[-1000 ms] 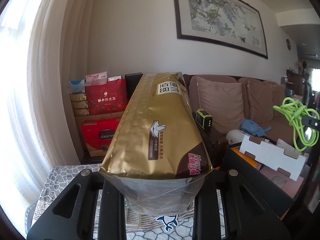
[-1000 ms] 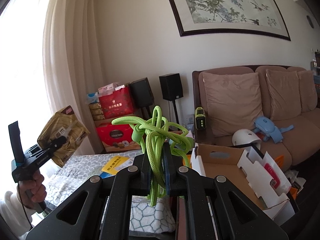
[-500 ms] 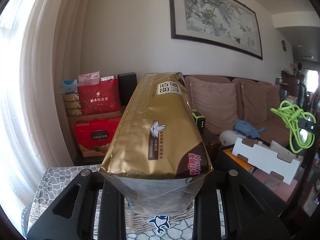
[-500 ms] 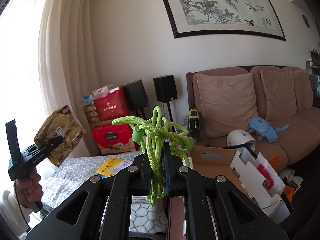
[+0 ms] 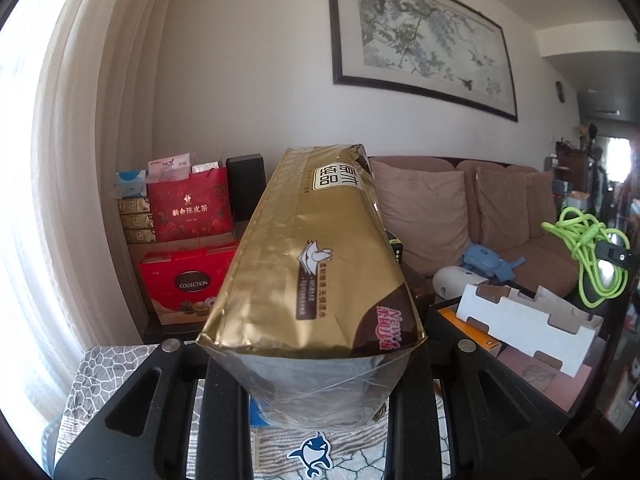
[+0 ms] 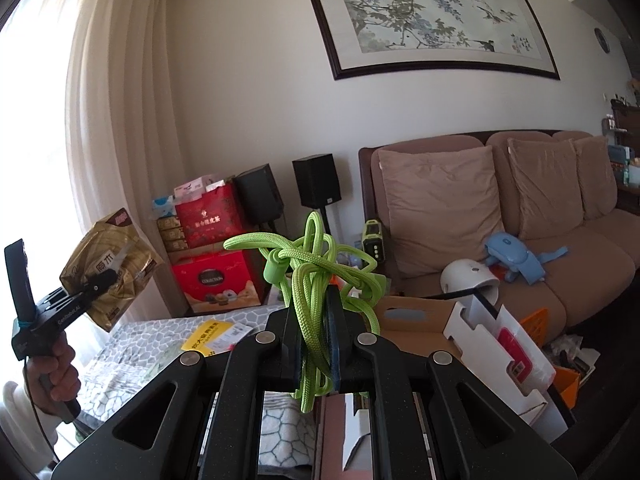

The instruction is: Organize objects

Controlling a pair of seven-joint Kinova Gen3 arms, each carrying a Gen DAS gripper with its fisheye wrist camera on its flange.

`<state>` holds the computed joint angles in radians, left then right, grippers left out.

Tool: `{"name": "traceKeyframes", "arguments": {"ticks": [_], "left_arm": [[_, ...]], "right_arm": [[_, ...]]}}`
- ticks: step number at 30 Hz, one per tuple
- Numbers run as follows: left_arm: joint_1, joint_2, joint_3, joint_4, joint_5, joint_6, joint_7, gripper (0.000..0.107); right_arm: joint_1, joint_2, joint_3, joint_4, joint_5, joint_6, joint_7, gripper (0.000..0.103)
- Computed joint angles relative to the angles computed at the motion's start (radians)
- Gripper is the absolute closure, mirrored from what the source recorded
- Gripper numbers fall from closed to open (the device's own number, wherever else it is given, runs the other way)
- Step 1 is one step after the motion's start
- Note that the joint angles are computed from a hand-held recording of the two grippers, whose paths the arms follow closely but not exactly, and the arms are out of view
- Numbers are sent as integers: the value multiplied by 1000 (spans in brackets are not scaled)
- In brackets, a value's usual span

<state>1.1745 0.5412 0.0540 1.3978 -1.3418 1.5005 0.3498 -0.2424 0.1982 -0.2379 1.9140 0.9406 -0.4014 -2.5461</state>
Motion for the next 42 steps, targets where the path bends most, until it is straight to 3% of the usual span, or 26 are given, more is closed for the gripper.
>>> {"name": "traceKeyframes", "arguments": {"ticks": [17, 42], "left_arm": [[4, 12, -15, -19, -27, -20, -10, 83], [-2, 23, -25, -52, -49, -53, -35, 83]], "right_arm": [[5, 0, 2, -20, 97, 17, -90, 94], [19, -15, 26, -7, 94, 13, -90, 94]]}}
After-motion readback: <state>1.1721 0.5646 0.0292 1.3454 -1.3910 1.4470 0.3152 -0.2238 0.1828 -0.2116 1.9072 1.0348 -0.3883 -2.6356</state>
